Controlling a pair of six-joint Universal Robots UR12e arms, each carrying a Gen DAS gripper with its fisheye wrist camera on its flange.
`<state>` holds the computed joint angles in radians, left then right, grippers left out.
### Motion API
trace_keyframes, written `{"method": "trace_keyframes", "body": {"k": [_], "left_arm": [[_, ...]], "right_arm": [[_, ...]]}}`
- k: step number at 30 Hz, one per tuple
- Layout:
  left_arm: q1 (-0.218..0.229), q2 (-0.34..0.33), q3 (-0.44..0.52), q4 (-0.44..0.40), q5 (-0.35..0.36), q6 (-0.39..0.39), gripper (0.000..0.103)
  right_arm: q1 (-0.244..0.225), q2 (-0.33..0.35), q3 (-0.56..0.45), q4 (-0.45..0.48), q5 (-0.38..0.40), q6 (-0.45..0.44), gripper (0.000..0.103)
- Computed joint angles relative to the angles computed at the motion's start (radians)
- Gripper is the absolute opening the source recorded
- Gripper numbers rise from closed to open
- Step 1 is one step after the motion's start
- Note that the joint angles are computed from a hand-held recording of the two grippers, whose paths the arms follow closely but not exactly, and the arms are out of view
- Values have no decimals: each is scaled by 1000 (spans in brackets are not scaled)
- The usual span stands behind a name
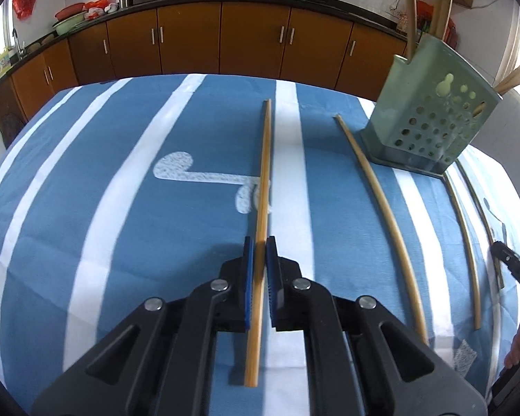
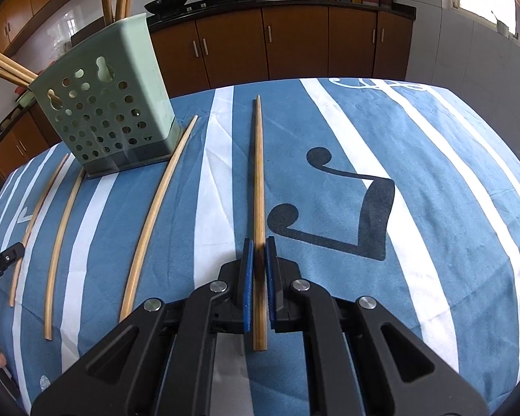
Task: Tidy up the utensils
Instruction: 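Grasp a chopstick with the right gripper while the left gripper grasps another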
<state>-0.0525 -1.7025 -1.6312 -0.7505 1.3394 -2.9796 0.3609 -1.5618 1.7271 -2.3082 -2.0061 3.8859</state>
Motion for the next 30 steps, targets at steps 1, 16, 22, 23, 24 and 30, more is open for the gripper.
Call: {"method": "trace_keyframes", "body": {"k": [1, 16, 22, 23, 24, 30], "left_arm": [[2, -1, -1, 4, 0, 7, 9], [-3, 5, -19, 41, 8, 39, 14], [-1, 4, -17, 39, 0, 36, 14], [0, 4, -17, 39, 0, 35, 14], [0, 4, -17, 39, 0, 35, 14], [5, 15, -28, 35, -10, 37, 14]], "right_arm": [[-1, 1, 0, 1, -6, -3, 8], [-9, -2, 11, -23, 0, -10, 8], [-7, 0, 11, -25, 0, -5, 9], [-7, 0, 11, -25, 0, -5, 9], [-7, 0, 10, -24, 0, -6, 9], [2, -2, 10, -9, -13, -4, 9]]}}
